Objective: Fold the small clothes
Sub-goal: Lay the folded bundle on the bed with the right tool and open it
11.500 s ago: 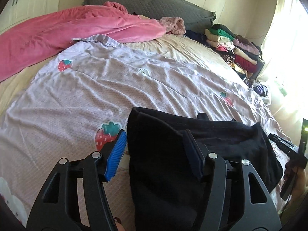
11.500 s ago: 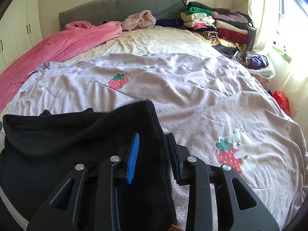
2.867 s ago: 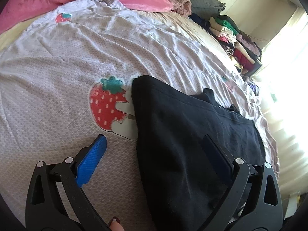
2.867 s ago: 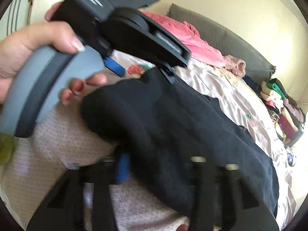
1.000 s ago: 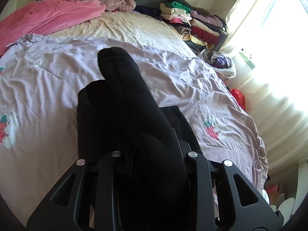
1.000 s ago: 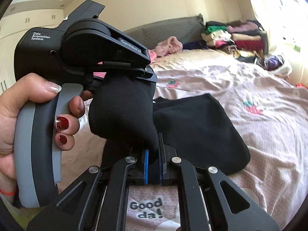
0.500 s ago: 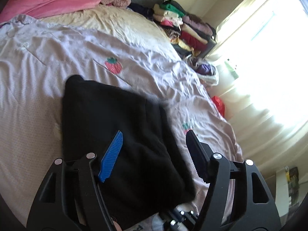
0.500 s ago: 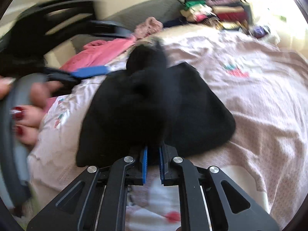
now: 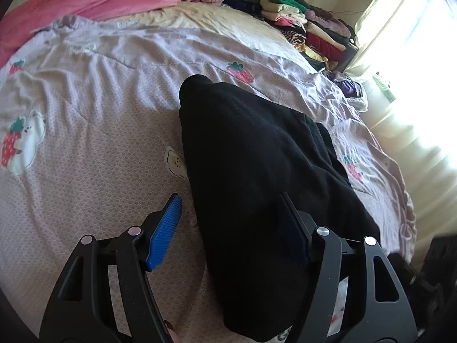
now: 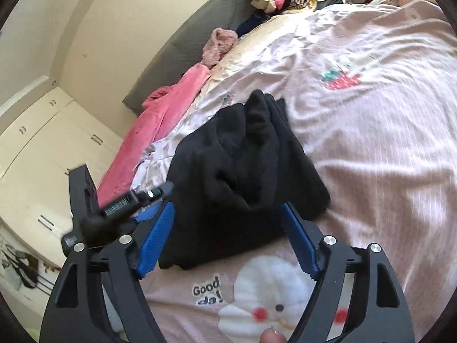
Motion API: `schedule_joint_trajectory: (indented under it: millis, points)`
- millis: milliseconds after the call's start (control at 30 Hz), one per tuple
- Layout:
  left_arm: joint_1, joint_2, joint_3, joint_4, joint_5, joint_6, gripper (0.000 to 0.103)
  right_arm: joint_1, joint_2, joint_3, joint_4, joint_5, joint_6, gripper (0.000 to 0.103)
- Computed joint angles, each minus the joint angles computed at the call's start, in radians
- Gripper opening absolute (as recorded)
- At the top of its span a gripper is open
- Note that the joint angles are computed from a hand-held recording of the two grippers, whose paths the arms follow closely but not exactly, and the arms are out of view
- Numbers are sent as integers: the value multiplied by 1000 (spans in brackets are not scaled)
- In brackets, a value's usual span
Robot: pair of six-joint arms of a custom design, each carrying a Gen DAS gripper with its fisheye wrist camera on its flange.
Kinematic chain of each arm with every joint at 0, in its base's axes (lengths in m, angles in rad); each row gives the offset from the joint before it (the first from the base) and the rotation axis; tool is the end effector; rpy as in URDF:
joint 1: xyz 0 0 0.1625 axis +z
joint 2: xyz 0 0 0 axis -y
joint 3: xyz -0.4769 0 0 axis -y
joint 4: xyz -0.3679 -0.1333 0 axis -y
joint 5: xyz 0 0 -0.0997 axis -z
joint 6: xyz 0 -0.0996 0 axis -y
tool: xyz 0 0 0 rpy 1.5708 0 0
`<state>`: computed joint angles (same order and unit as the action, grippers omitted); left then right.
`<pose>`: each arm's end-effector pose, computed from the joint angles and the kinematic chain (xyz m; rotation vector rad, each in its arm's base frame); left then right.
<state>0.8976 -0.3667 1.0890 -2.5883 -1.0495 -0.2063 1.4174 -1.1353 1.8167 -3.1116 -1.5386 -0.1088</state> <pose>-0.3818 -0.7721 0.0366 0.5234 2.6665 -0.6736 0.0390 -0.6409 0.3737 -0.0416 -2.7850 1.2713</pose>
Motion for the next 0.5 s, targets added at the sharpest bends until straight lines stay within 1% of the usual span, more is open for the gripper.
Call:
schedule_joint_trajectory:
  millis: [33,67,133,200,233,333,367,400,433,467,500]
  points:
    - [0,-1,4,-5,1,2,59,3,7,-30,43,-16,-4,81]
    - [-1,-4,8,-9,-1,3,59,0,11,-44,65,-19,-12,81]
    - [-1,-5,13,-14,-2,5,59,0,27,-101,156,-22,-21,81]
    - [-1,-8,20,-17,-4,5,59,-4,44,-145,209,-2,-28,82]
    - [0,-9,22,-19,-5,5,59,-1,54,-172,240,-7,-27,82]
    - [-5,-11,27,-21,2,9,59,7,72,-218,278,-2,-41,80]
    - [-7,-12,29,-22,6,13,59,9,79,-231,287,-14,-49,79]
    - [-10,-13,34,-25,13,20,59,14,84,-236,286,-40,-58,67]
    - [-13,-13,35,-26,18,26,59,18,89,-234,274,-65,-75,52]
    - [-15,-12,33,-24,20,33,59,19,87,-222,261,-70,-88,47]
    - [-16,-12,33,-19,19,37,59,16,87,-220,256,-60,-101,36]
